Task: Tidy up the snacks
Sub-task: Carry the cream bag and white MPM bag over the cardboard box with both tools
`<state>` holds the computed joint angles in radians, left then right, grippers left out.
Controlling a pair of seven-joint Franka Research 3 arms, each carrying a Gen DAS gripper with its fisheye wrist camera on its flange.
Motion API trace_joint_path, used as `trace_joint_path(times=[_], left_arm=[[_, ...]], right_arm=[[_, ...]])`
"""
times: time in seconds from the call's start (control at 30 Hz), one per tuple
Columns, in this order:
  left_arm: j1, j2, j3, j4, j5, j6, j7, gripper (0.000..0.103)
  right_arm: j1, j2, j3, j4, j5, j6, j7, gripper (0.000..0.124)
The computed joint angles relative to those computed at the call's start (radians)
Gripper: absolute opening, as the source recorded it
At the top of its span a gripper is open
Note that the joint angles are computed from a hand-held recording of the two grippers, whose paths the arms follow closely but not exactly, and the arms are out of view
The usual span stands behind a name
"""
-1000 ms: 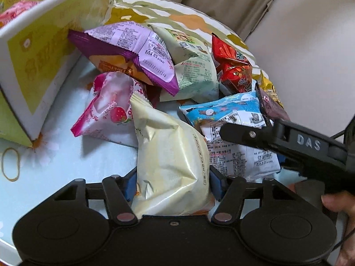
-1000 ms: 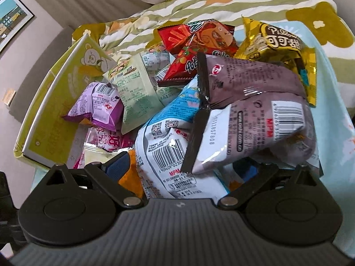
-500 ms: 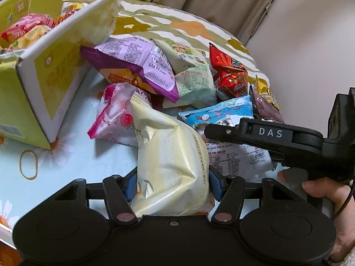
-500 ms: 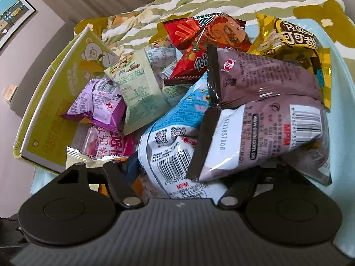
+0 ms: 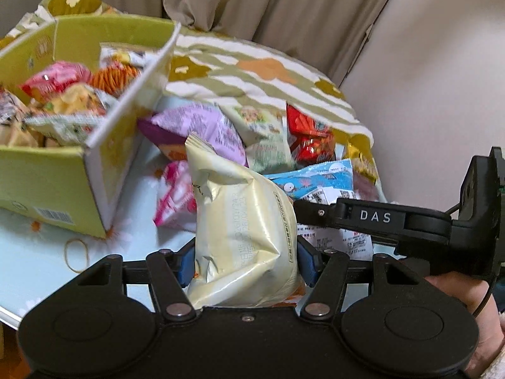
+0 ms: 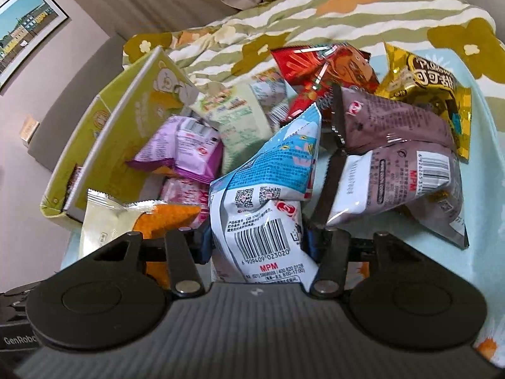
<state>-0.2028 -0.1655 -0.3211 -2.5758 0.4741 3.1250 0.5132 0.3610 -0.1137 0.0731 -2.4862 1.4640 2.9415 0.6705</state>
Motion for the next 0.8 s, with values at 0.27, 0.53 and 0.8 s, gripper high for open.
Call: trace_joint_path(times=[0.27, 0.53, 0.8], left_arm=[[0.019, -0.132, 0.018, -0.049, -0.009, 0.011, 0.032, 0.066], [0.024, -0.237, 0.113, -0.082, -0.071, 0.022, 0.156, 0.066], [-0.035, -0.249, 0.304, -0.072, -0.167, 0.023, 0.376, 0.066]], right_arm=[[0.034, -0.081, 0.011, -0.002, -0.004, 0.021, 0.040, 0.067], [0.098, -0.104, 0.029, 0.068, -0.047, 0.095, 0.093, 0.067], [0.152, 0.011, 0.062, 0.228, -0.146, 0.173, 0.209, 0.067]])
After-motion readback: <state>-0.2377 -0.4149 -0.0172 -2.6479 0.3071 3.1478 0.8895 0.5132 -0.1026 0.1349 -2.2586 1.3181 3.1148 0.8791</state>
